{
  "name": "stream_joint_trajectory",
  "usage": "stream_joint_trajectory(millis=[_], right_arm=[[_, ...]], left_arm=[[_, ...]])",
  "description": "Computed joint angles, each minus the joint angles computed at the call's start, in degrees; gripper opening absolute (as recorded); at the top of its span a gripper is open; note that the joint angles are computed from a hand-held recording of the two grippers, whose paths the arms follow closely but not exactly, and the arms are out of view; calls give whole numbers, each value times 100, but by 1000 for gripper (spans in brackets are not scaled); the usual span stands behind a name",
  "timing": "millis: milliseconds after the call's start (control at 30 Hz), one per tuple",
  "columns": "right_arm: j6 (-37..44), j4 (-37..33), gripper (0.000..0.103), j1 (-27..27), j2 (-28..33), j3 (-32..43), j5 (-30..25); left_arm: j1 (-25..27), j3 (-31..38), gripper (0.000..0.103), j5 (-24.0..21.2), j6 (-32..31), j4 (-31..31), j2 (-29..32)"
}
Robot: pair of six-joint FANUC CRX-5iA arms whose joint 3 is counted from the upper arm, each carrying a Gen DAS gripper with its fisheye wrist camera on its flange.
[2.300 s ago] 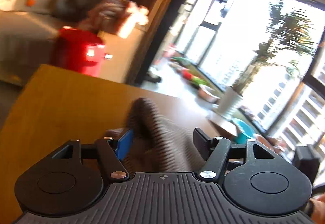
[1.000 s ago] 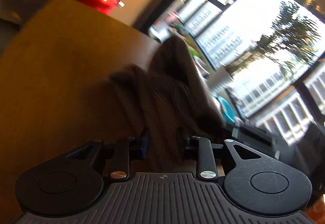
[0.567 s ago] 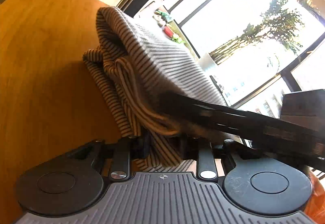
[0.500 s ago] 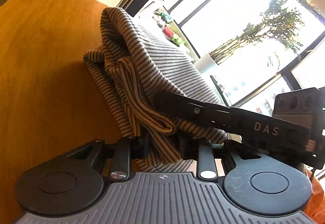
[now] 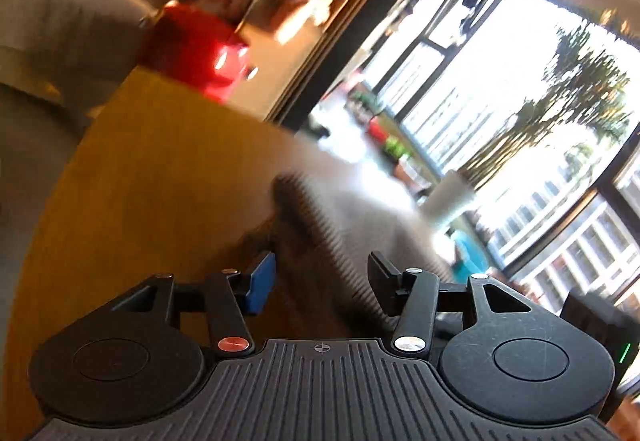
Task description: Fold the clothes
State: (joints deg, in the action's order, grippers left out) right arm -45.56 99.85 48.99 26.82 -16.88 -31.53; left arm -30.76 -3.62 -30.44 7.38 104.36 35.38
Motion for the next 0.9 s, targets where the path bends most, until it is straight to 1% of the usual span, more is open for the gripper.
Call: stream_joint_trajectory(millis=[33, 100, 167, 233, 267, 300, 367, 400, 433, 467, 500, 567, 600, 633, 667, 700, 800, 833, 867, 900], right_arm=[[362, -251, 12, 130, 64, 82, -186], [1046, -692, 15, 366, 178, 247, -520], [1603, -978, 18, 531, 280, 394, -769], [1876, -1031, 30, 579, 279, 416, -760], [1995, -1048, 34, 592, 265, 418, -726], [2115, -1088, 38, 608, 230, 403, -687], [2264, -1145, 48, 612, 80, 295, -523], [2198, -1071, 60, 578, -51, 176, -381], [2150, -1025, 68, 564, -181, 60, -307], [2168, -1023, 68, 581, -286, -30, -340], [2280, -1106, 69, 648, -356, -83, -541], [2501, -1323, 78, 802, -463, -152, -1061], [2549, -1442, 86, 859, -497, -175, -1307], [2582, -1576, 88, 902, -529, -194, -1522], [2594, -1709, 88, 925, -554, -211, -1685], [2483, -1802, 89, 887, -579, -250, -1684], [1833, -1926, 91, 611, -669, -451, -1282], [1623, -1962, 94, 512, -696, -514, -1138], [1244, -1850, 94, 366, -729, -629, -883], [624, -1506, 94, 161, -777, -796, -496]], left_arm=[[3, 102, 53, -149, -8, 3, 62], [80, 342, 52, -529, 104, -222, 235], [94, 591, 52, -649, 444, -654, 446], [87, 865, 52, -706, 866, -1148, 672], [85, 1017, 50, -743, 1086, -1402, 791], [95, 1097, 43, -774, 1150, -1489, 869], [144, 1113, 39, -824, 1061, -1418, 929], [171, 1096, 37, -860, 1071, -1415, 925], [199, 1079, 36, -896, 1082, -1414, 921], [224, 1069, 36, -921, 1080, -1420, 915], [247, 1064, 36, -937, 1065, -1432, 907], [273, 1063, 36, -948, 1048, -1452, 891], [260, 1077, 36, -924, 1055, -1460, 884], [249, 1089, 36, -904, 1051, -1462, 884], [239, 1098, 36, -888, 1038, -1458, 889], [229, 1111, 36, -878, 1026, -1449, 900], [245, 1111, 36, -924, 1006, -1426, 905], [251, 1114, 36, -941, 997, -1416, 910], [256, 1120, 35, -954, 989, -1410, 918], [257, 1120, 36, -956, 969, -1401, 923]])
